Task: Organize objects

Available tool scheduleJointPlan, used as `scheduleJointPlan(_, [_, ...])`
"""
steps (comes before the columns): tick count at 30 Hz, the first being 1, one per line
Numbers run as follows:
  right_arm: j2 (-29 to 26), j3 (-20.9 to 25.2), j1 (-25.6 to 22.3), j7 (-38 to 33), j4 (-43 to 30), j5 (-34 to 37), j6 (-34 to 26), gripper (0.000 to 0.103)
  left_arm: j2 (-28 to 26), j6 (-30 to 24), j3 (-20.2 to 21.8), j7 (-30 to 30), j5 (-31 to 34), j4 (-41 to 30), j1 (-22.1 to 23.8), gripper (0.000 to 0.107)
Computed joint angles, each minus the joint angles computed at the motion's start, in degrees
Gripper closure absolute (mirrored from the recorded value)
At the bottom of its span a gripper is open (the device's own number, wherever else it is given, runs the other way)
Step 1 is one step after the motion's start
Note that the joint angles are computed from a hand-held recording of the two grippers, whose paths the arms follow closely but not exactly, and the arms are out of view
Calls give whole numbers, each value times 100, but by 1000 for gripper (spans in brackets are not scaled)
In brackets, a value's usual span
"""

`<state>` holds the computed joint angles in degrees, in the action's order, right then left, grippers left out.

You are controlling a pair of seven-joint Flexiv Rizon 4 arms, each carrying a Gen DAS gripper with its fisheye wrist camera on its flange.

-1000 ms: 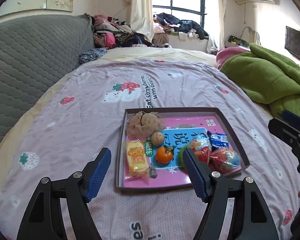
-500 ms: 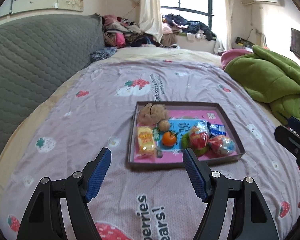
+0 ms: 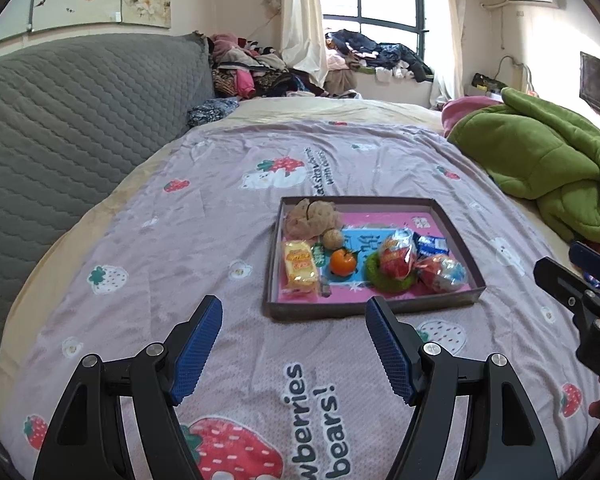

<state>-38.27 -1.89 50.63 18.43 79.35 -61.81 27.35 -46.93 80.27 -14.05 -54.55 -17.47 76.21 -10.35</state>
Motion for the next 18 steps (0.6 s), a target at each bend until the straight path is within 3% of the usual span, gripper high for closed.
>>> scheduleJointPlan(18, [-6,138,46,287,234,328,-185,29,31,258,-352,284,-91,496,306,31])
